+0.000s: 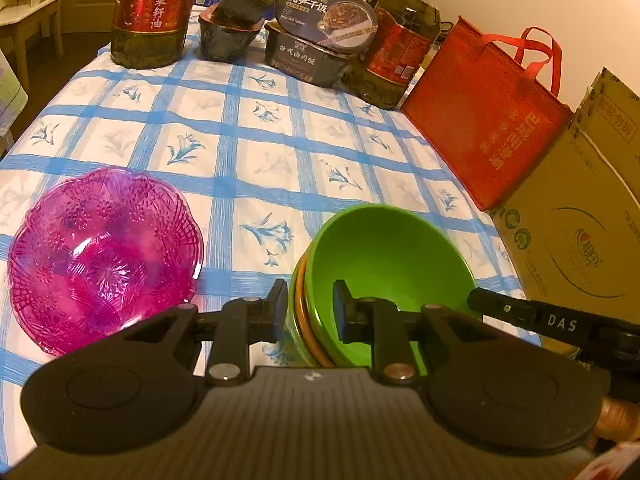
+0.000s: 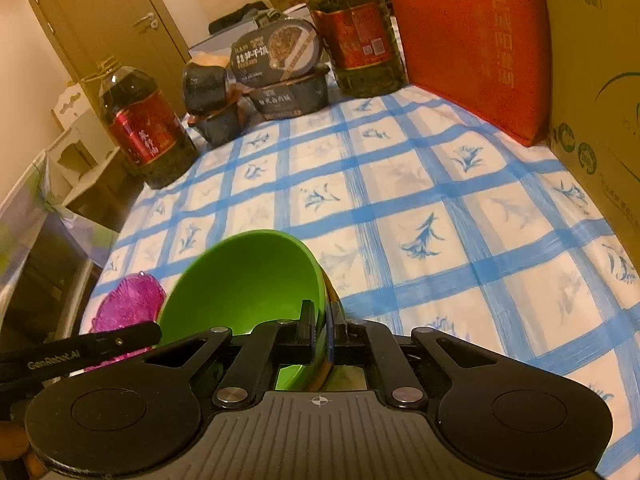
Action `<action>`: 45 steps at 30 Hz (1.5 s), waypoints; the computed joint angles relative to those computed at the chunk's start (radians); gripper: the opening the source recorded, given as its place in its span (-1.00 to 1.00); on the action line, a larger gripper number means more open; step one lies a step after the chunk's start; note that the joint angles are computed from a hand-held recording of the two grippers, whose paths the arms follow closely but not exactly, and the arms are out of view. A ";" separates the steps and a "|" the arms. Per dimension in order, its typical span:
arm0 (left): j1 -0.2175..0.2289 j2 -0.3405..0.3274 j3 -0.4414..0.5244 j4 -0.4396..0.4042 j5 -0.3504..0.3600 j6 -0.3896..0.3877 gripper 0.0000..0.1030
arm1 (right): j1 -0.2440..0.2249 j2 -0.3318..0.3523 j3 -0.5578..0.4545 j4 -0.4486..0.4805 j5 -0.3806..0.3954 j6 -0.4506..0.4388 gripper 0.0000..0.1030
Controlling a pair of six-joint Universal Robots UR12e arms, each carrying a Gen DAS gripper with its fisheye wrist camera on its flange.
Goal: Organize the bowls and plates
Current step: 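Open both grippers to release the green bowl on the stack, then withdraw both grippers and move them back to the bowl stack rim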
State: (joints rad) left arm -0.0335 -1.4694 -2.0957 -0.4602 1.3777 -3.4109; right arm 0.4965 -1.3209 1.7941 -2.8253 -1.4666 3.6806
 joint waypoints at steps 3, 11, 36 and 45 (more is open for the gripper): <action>-0.001 0.001 -0.002 0.004 -0.002 -0.002 -0.60 | 0.001 -0.001 0.001 0.013 0.001 -0.005 -0.90; 0.006 0.042 -0.037 0.019 -0.005 -0.023 -0.54 | 0.005 -0.032 0.041 -0.039 -0.009 0.041 -0.76; -0.024 0.278 -0.202 -0.030 0.099 -0.039 0.55 | 0.107 -0.169 0.187 0.026 -0.068 0.089 0.38; -0.064 0.323 -0.219 -0.074 0.215 -0.025 0.72 | 0.138 -0.185 0.199 0.052 -0.099 0.066 0.40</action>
State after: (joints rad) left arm -0.0975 -1.1464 -2.3146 -0.5346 1.5923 -3.4358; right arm 0.6343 -1.5061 1.9926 -2.7732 -1.5653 3.7469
